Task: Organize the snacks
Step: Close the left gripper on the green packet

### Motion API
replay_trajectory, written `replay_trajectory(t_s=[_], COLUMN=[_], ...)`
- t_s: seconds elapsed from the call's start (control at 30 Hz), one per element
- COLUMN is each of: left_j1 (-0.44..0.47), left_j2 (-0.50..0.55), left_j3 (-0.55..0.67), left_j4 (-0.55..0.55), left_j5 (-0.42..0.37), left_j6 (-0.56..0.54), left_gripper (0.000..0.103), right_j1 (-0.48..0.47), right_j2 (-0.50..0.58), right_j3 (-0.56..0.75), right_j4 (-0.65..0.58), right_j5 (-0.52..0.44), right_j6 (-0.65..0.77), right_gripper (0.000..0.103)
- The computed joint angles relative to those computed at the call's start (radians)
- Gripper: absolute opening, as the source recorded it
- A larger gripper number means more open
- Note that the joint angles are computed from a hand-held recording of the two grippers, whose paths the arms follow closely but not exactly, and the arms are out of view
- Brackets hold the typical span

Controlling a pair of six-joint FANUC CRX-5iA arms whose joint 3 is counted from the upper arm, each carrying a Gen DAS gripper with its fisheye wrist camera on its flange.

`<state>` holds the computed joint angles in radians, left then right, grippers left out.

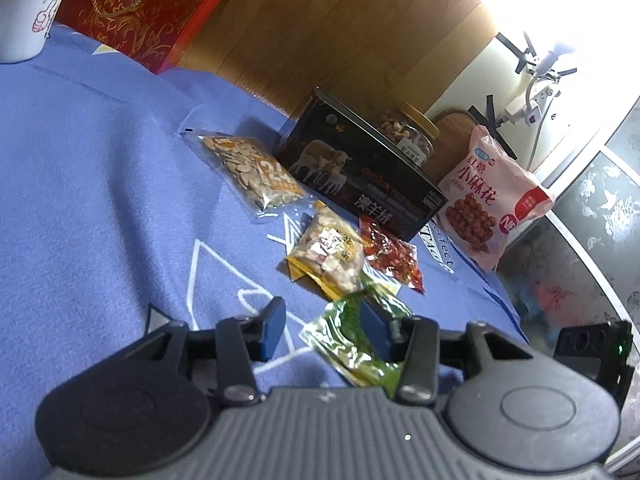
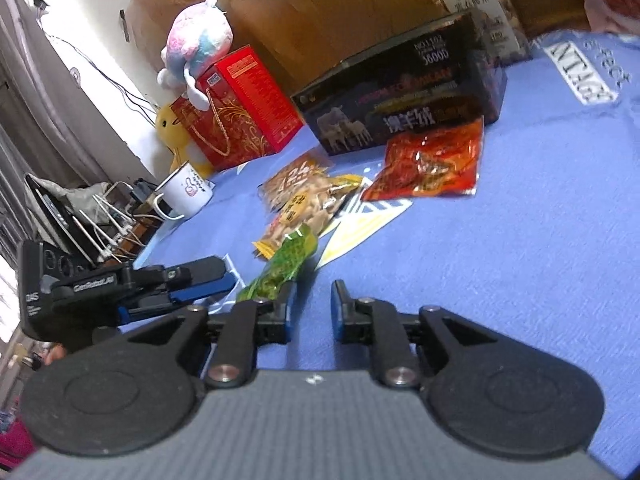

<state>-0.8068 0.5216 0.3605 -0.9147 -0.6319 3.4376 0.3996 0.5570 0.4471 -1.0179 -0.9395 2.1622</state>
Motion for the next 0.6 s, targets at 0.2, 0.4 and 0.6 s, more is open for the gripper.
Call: replay_trajectory(t_s=[0.2, 0.4, 0.6], left_j1=[-0.013, 0.002, 0.011], left_j2=[-0.015, -0.026, -0.032], left_j3=[-0.026, -0.059, -0.076], left_j4=[0.009, 0.043, 0.027], left_j5=[0.036, 0.129, 0.163], left_j6=[0.031, 0.055, 0.113], left_gripper=[0.044, 0.044, 0.044], right_j1=[0.022, 0.021, -0.009], right_j2=[0.034, 0.067, 0.085], right_j3=[0.056, 0.101, 0.126], right_j4=[0.050, 0.033, -0.033], right_j5=[-0.004, -0.048, -0.205], right_j6=[-0.018, -0.032, -0.003], right_gripper=[0.021, 0.022, 0.022])
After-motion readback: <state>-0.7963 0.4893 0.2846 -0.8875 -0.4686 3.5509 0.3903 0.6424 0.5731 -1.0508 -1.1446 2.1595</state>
